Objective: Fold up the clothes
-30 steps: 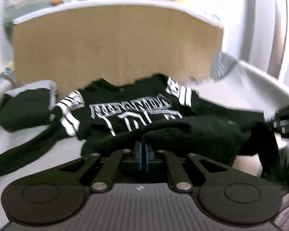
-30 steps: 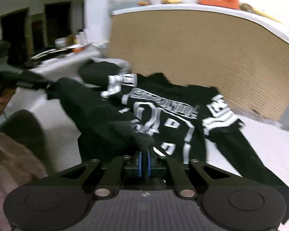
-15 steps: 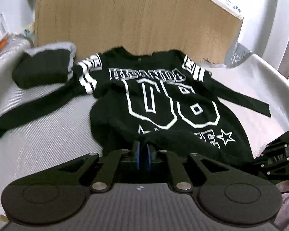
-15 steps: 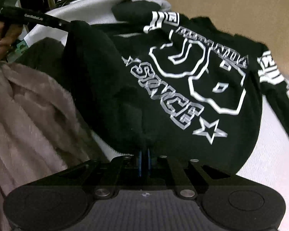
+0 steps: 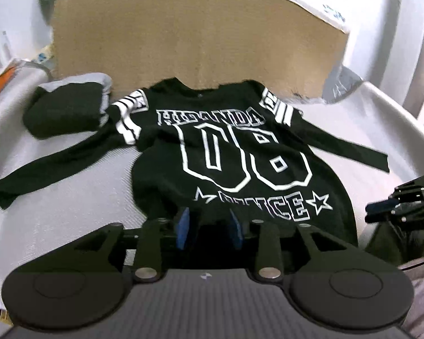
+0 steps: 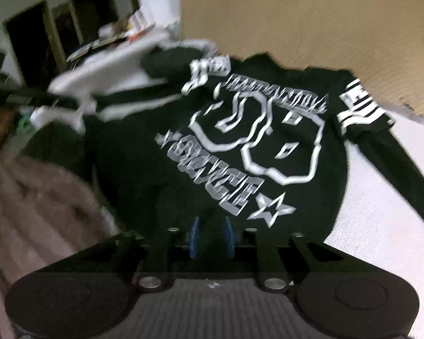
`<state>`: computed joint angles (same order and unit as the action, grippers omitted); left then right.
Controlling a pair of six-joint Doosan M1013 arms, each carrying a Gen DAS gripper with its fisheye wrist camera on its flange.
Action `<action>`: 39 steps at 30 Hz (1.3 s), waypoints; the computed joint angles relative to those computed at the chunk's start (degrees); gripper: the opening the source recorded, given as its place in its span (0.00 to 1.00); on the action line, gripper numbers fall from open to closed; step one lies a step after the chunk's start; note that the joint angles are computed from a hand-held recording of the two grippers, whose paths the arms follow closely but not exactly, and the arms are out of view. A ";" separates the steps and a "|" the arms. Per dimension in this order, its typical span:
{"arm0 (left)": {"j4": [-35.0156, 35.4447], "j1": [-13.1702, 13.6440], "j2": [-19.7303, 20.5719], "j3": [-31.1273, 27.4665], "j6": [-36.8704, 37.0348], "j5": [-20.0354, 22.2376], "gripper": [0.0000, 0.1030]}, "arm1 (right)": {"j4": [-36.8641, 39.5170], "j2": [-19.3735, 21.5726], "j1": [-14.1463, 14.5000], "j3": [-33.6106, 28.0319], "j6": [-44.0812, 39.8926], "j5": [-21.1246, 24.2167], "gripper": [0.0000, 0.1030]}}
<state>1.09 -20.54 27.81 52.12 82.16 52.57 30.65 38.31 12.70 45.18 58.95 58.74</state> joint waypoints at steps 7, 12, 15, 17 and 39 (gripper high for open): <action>4.99 -1.02 1.22 -2.74 -3.58 2.32 0.46 | -5.27 3.43 -0.74 -5.11 7.94 -3.16 0.30; 4.73 -1.36 3.97 -6.31 -2.96 4.83 0.49 | -8.65 5.97 -1.54 -8.38 13.06 -4.03 0.30; 4.42 -1.42 6.02 -8.66 -3.39 5.87 0.51 | -10.71 7.41 -1.90 -9.99 16.88 -4.88 0.30; 3.99 -1.39 7.36 -10.25 -3.31 6.51 0.51 | -11.80 8.27 -2.16 -10.85 19.20 -5.56 0.30; 1.93 -1.42 21.29 -29.27 -4.89 14.14 0.54 | -28.93 22.17 -2.30 -34.14 26.39 2.15 0.35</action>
<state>3.01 -21.95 49.10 22.85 77.28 66.71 1.72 60.48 10.40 11.04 85.33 60.89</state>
